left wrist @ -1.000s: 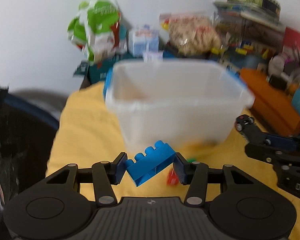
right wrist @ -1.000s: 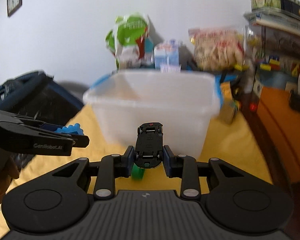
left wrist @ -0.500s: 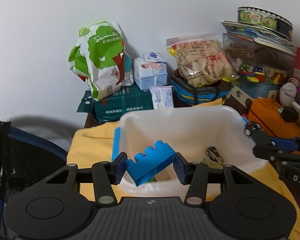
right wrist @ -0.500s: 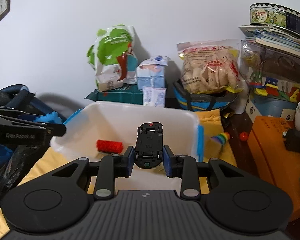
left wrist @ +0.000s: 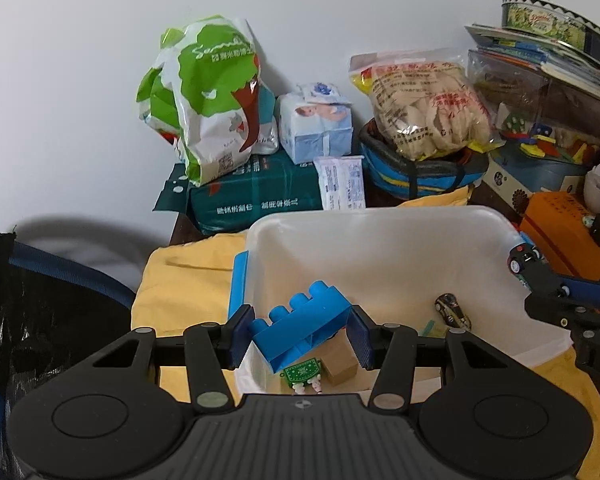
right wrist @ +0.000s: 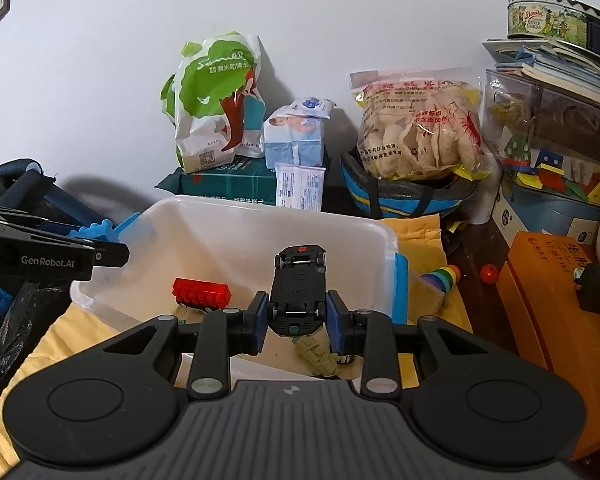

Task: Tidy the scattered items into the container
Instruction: 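Carry the blue brick and black car over the bin and open both tools, then grasp the small red brick with the left tool while the right tool grasps the green Lego brick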

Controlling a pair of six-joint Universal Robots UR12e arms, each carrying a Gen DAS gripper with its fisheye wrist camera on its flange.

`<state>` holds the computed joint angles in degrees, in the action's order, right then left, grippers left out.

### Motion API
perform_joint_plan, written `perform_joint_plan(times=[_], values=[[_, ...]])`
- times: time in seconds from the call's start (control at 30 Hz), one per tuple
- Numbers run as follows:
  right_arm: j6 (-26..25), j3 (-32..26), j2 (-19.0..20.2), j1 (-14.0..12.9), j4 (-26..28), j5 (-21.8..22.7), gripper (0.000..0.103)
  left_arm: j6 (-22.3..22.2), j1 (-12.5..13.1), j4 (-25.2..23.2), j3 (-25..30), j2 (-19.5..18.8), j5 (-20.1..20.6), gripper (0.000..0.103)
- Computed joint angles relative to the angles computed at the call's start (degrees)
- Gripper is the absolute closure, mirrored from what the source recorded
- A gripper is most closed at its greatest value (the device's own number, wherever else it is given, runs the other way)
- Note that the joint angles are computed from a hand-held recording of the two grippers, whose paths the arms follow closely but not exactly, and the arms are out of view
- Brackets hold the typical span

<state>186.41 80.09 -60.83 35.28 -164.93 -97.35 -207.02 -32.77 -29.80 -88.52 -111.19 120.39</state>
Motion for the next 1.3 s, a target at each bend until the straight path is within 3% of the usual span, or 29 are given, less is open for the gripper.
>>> perform_joint_plan(times=[0.1,0.13,0.17,0.43,0.6,0.83,1.1,1.23,1.3], values=[[-0.64,-0.5,0.45,0.0,0.69,-0.65,0.065,0.39,0.2,-1.1,0.15,-0.13,-0.48,0.048],[-0.79,-0.6,0.55,-0.01,0.86,-0.76,0.045,0.64,0.25,-1.08,0.09,-0.13,-0.71,0.047],[-0.77,-0.59,0.61,0.01,0.75,-0.97,0.031,0.82,0.26,-0.76,-0.08,-0.08,-0.87,0.044],[-1.87,0.94,-0.09,0.14,-2.47,-0.17,0.033,0.88,0.28,0.21,-0.38,-0.05,-1.91,0.035],[-2.31,2.17,-0.94,0.33,-4.87,0.93,0.033,0.67,-0.06,0.37,-0.76,0.12,-2.11,0.035],[-2.88,8.16,-4.1,0.79,-8.79,4.05,0.033,4.34,-2.56,6.02,-6.48,2.88,-0.15,0.035],[-2.54,14.87,-6.58,1.38,-5.07,4.16,0.032,2.27,-3.8,3.7,-9.56,1.19,-3.96,0.035],[-1.85,16.13,-6.97,1.36,-4.61,3.76,0.032,0.37,-3.37,3.38,-9.41,-0.5,-4.95,0.05],[-1.64,16.52,-7.04,1.37,-4.52,3.54,0.032,0.84,-3.36,5.44,-9.89,-0.85,-5.48,0.05]])
